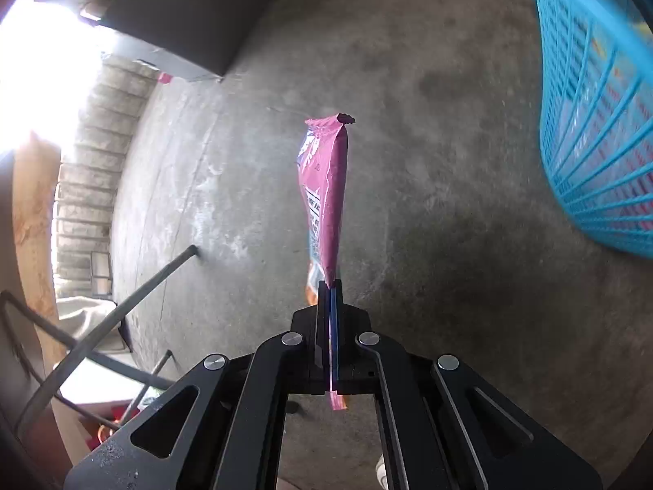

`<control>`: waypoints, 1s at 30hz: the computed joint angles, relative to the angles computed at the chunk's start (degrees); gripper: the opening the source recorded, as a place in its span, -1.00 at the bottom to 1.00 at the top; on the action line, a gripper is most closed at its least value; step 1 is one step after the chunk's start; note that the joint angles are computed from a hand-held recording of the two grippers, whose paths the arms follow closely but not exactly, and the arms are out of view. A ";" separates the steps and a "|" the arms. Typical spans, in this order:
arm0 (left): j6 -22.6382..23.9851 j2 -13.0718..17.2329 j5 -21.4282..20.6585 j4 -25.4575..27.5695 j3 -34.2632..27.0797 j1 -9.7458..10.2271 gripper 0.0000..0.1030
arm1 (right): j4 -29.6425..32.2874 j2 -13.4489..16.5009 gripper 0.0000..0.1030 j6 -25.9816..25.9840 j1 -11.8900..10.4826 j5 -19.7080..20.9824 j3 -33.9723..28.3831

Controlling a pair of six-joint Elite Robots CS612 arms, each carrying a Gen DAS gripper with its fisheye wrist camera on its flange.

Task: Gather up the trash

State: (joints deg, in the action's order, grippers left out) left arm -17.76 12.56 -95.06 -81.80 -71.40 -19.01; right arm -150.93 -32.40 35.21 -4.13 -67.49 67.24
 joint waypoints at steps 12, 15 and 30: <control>0.87 0.60 -4.69 -3.15 -0.83 -0.46 0.66 | -25.32 -10.51 -1.00 15.58 -5.75 -4.06 16.52; 0.64 0.62 -6.09 -3.66 -1.17 -0.80 0.66 | -24.59 -11.28 -1.00 21.43 -7.46 -7.89 19.03; 1.29 1.37 -3.18 -2.37 -4.98 -1.84 0.66 | 1.93 -12.37 0.13 4.19 -4.08 -33.40 14.25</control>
State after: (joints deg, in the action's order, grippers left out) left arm -16.47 13.94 -98.24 -84.17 -76.37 -20.85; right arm -149.00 -44.77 39.40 -8.21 -100.89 81.49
